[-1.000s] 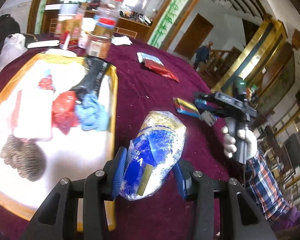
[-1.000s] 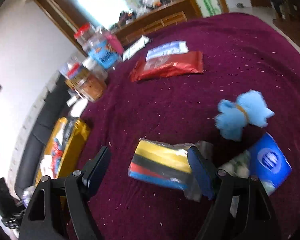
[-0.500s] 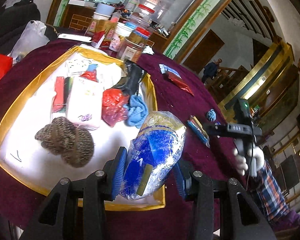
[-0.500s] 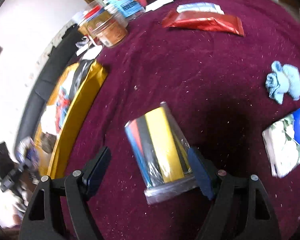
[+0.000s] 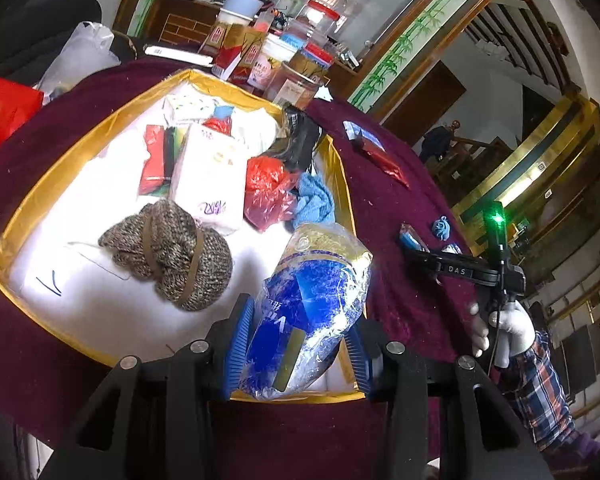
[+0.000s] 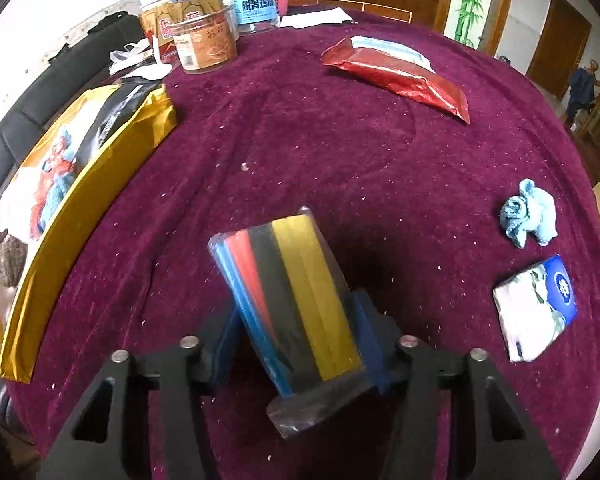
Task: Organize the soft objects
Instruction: 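Grasp the striped yellow-black-red bag with the right gripper while the left gripper holds the blue packet, then drop the blue packet into the tray with the left gripper while the right gripper carries the striped bag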
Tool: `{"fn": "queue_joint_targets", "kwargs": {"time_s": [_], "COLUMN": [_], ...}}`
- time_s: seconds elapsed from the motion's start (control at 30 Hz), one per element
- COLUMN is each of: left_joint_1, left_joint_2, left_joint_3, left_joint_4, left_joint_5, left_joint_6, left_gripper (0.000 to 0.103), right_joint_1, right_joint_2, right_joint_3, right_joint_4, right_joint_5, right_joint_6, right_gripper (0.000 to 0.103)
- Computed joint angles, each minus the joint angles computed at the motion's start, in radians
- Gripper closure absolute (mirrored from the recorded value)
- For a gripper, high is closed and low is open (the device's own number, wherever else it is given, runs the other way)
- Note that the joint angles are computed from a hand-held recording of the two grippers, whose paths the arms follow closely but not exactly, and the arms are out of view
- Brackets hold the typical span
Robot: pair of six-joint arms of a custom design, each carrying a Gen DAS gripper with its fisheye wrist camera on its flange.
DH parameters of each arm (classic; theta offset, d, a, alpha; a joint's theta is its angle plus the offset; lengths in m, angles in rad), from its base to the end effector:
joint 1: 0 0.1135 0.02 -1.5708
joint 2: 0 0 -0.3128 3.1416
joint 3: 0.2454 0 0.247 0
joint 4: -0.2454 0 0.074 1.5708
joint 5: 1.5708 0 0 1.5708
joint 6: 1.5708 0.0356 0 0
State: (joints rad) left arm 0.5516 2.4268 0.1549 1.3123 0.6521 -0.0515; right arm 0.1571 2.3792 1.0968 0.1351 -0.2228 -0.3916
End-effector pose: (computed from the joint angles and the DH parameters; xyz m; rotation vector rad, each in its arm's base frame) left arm 0.1870 0.0897 0.0130 -0.4563 2.3067 -0.5835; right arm 0.4102 0.0729 0.0178 -0.7901 2.5690 0.2309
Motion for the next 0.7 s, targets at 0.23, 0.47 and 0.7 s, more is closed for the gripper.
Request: {"fn": "queue_joint_targets", "kwargs": {"time_s": [0.23,0.47,0.7], "left_joint_1": [-0.06,-0.097,0.038], "left_joint_2": [-0.075,-0.119,-0.126], "left_joint_3": [0.055,0.1,-0.01], "left_joint_4": [-0.134,-0.243,-0.077], "left_joint_5": [-0.118,-0.205,-0.051], "left_joint_6": [-0.033,-0.069,-0.065], "left_gripper": [0.056,0.038,0.038], "right_joint_1": [0.0,0.058,0.195], "right_joint_2": [-0.08,-0.184,-0.212], "right_joint_3": [-0.097,-0.153,-0.146], "right_joint_4": [0.034,-0.023,-0.078], "right_joint_5": [-0.07,-0.187,-0.295], "right_joint_6": [0.023,0.06,0.14], "right_gripper": [0.058,0.058,0.058]}}
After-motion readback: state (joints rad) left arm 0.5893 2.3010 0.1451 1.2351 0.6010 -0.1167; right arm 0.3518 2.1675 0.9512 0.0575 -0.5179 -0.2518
